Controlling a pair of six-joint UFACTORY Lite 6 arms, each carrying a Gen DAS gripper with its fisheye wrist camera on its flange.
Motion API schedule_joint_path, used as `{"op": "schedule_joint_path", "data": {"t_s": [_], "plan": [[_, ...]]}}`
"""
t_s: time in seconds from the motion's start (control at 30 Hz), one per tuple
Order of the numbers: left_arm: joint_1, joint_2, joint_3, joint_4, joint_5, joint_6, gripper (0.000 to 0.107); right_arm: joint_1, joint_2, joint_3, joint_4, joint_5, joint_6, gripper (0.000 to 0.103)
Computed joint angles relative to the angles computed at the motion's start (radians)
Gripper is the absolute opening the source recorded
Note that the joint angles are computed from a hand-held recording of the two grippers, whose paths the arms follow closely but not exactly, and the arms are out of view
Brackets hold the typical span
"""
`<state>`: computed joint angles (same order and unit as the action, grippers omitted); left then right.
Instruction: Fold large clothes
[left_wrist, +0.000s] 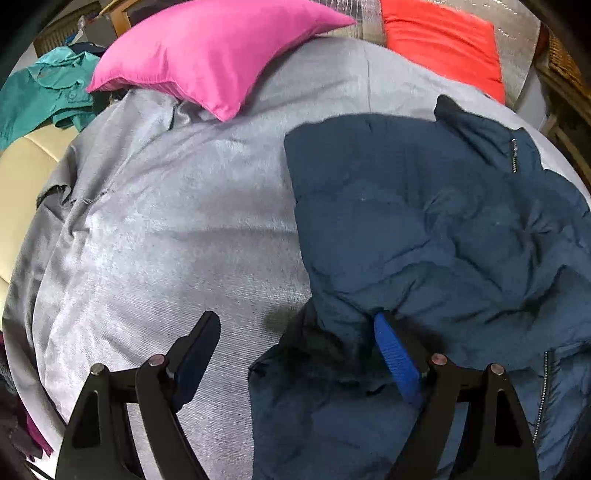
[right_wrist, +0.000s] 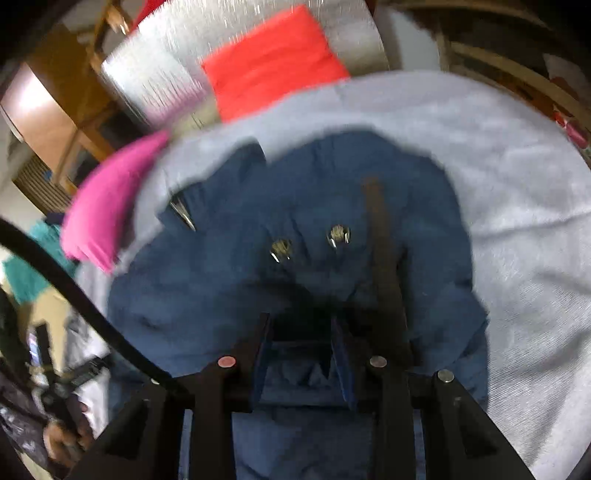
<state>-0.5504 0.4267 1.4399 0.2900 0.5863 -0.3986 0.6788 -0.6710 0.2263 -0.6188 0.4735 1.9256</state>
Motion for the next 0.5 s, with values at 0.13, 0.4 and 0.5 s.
{"op": "schedule_joint_path", "data": {"t_s": [0.13,0.4,0.5], "plan": [[0.004,-0.043,-0.015,-0.01,0.002,-0.002,0.086,0.067,-0.013,0.032,-0.024,0.079,0.062,0.035],[-0.048,-0.13,-0.06,-0.113,-0.068,0.075,0.086,0.228,0.16,0.163,-0.391,0.058,0.435,0.036],[-0.086,-0.063,-0.017,-0.085,-0.052,0.057,0.086,0.167,0.359,0.233,-0.505,-0.102,0.524,0.037]]}}
